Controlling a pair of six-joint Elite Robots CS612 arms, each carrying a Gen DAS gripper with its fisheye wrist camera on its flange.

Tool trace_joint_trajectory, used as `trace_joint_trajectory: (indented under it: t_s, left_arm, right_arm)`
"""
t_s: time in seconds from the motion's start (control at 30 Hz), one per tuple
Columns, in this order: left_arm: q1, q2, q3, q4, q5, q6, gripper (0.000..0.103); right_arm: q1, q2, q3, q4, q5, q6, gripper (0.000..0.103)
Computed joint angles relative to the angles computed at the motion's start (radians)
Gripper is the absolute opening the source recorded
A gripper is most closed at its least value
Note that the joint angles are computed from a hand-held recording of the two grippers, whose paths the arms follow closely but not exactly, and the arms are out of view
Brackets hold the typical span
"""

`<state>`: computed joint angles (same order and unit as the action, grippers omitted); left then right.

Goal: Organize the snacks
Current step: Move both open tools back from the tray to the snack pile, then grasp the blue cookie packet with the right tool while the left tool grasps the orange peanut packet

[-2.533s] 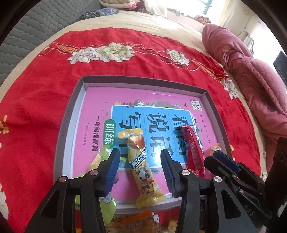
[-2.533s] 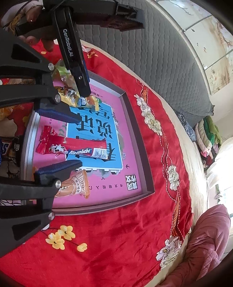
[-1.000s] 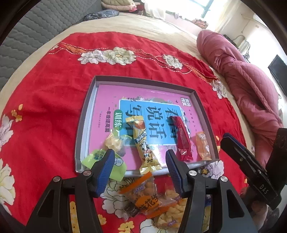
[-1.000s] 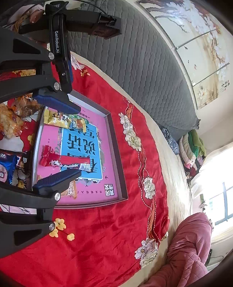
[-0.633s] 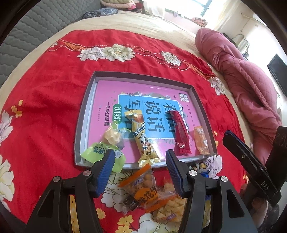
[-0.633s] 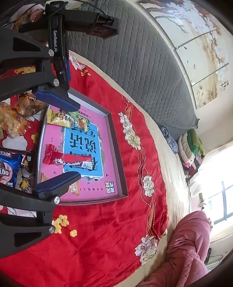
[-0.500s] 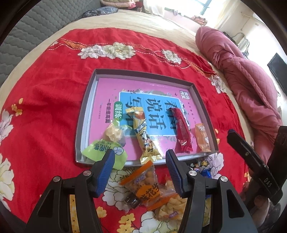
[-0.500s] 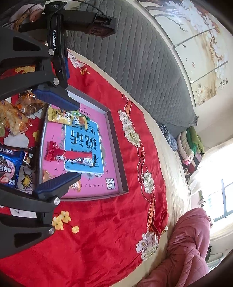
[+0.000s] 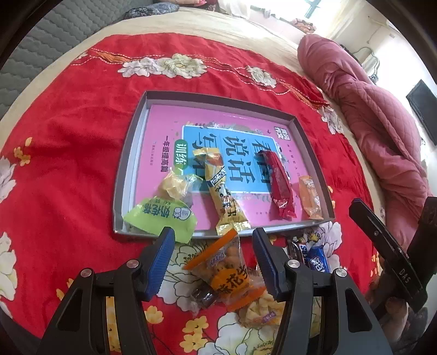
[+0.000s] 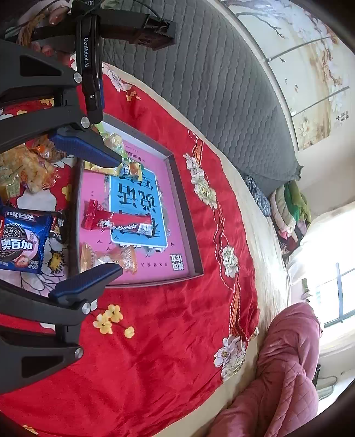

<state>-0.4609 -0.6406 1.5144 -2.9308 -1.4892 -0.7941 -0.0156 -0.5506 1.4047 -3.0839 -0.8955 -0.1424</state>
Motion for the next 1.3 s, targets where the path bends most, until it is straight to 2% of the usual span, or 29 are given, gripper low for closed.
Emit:
trace_joint_trajectory:
  t_s: [0.6, 0.73, 1.3]
  left_arm:
    - [0.0, -0.01, 0.025, -0.015, -0.026, 0.024, 0.061]
    - [-0.002, -0.01, 0.028, -0.017, -0.034, 0.023, 0.061]
    - [-0.008, -0.007, 0.038, -0.02, -0.075, 0.033, 0.061]
  right_arm:
    - [-0.008, -0.027, 0.07, -0.084, -0.078, 0.043, 0.072]
    - [-0.013, -0.035, 0.089, -0.103, -0.086, 0.055, 0.076]
    - [-0.021, -0.056, 0.132, -0.09, -0.122, 0.074, 0.077]
